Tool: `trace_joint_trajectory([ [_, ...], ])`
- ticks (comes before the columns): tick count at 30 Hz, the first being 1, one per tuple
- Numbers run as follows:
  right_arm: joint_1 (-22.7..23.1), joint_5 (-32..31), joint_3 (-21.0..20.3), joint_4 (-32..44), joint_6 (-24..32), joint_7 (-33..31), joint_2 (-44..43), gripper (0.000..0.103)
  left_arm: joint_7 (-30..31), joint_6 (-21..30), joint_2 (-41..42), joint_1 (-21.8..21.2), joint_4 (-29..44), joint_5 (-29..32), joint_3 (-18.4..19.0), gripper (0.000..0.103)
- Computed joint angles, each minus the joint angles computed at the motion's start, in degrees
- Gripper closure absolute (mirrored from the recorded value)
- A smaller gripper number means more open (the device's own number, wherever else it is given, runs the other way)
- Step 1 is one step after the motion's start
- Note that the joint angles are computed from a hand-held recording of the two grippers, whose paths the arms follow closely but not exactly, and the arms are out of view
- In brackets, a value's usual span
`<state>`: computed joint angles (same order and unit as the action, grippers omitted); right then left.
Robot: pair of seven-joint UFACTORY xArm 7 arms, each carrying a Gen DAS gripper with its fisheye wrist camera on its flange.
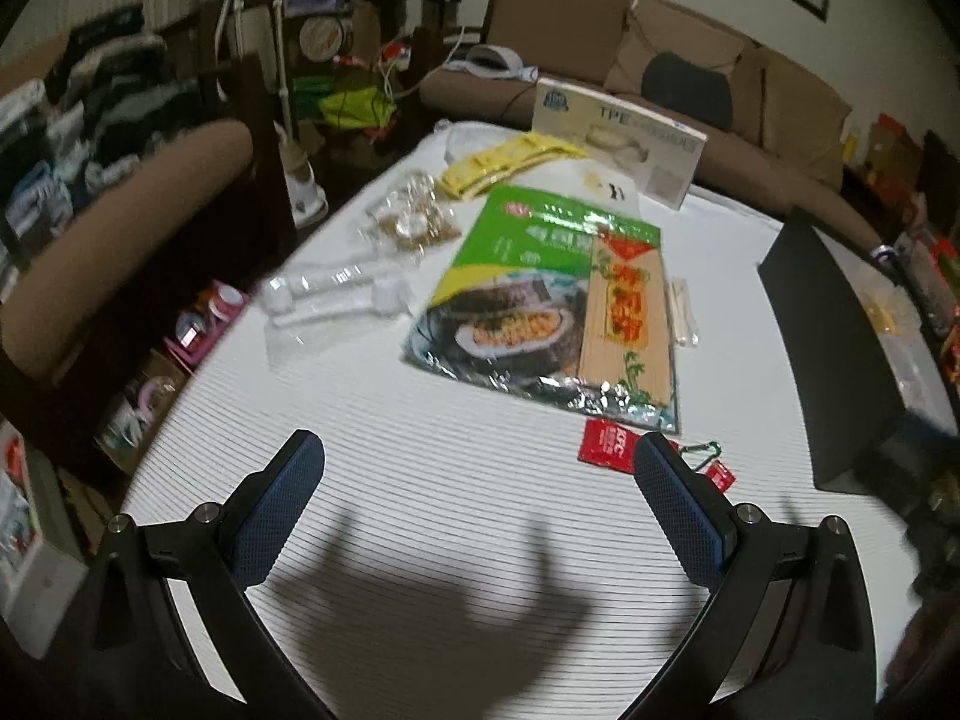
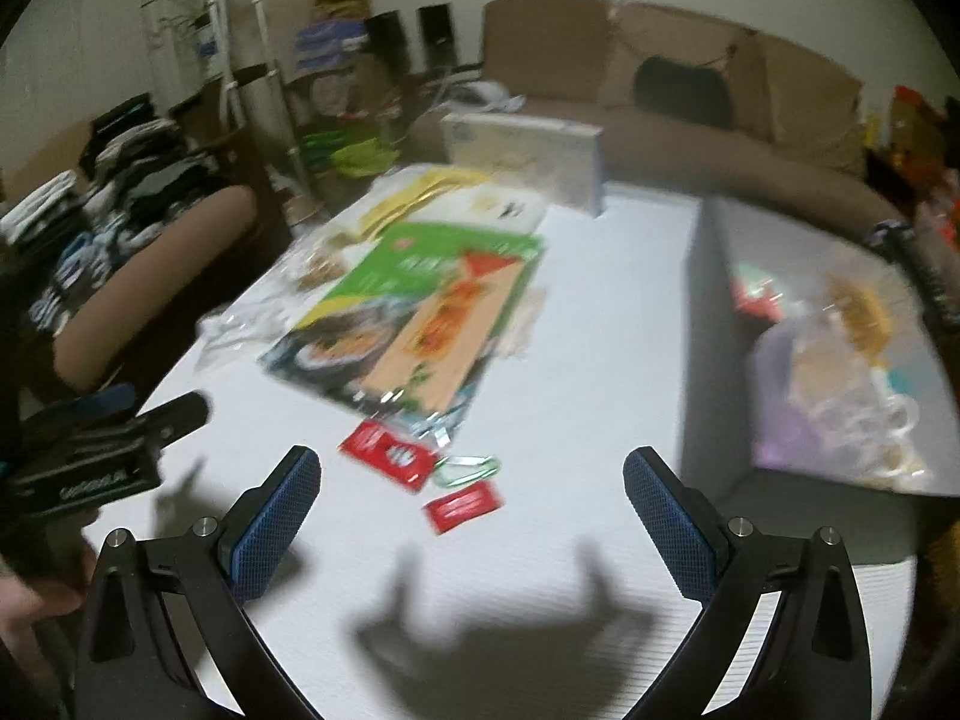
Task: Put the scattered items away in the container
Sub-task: 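Move both tools over the table toward the scattered small items, then close the right tool on the green carabiner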
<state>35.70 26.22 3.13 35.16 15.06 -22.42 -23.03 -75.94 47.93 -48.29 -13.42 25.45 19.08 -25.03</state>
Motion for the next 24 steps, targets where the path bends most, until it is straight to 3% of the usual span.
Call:
trace_joint_trajectory([
  [3, 2.19, 1.43, -0.57, -1.34, -2.31, -2.69, 2.06, 0.001, -0.27, -3.39, 2.05, 0.46, -0.83, 1.34, -0.8, 0.0],
  [5, 3.33, 2.22, -0.98, -2.27, -4.67, -4.38, 3.71, 0.009, -0.12, -4.73, 3.96, 0.87, -0.64, 2.8, -1.72, 0.0],
  [7, 5.51, 4.57, -2.77, -2.33, -5.85, -7.24, 5.5, 0.035, 1.12, -4.63, 6.09, 0.56, 0.19, 3.28, -1.3, 0.0],
  [9, 6.1, 6.34, -3.32, -1.48, -5.81, -9.31, 7.86, 0.046, 1.81, -5.1, 6.05, 0.1, 0.18, 3.78, -0.58, 0.0],
  [15, 2.77, 8.82, -0.33, 2.93, -6.81, -14.29, 15.93, 0.046, 3.57, -7.23, 4.4, -0.27, -1.25, 2.12, 2.08, 0.0],
  [17, 0.75, 7.03, 1.5, 4.15, -7.45, -13.5, 18.47, 0.045, 3.92, -8.24, 4.59, 0.03, -1.57, 1.17, 2.95, 0.0],
  [19, -0.04, 10.09, 2.43, 5.23, -8.23, -16.69, 20.27, 0.043, 4.24, -10.46, 4.81, 0.16, -2.0, 0.08, 3.88, 0.0],
  [22, -1.48, 13.22, 4.38, 6.75, -8.92, -20.48, 21.94, 0.035, 4.83, -12.75, 5.71, 0.63, -1.92, -1.04, 4.08, 0.0],
  [24, -2.54, 13.1, 6.07, 6.73, -10.47, -21.04, 22.43, 0.037, 5.11, -12.69, 7.01, 1.3, -1.04, -1.01, 3.25, 0.0],
])
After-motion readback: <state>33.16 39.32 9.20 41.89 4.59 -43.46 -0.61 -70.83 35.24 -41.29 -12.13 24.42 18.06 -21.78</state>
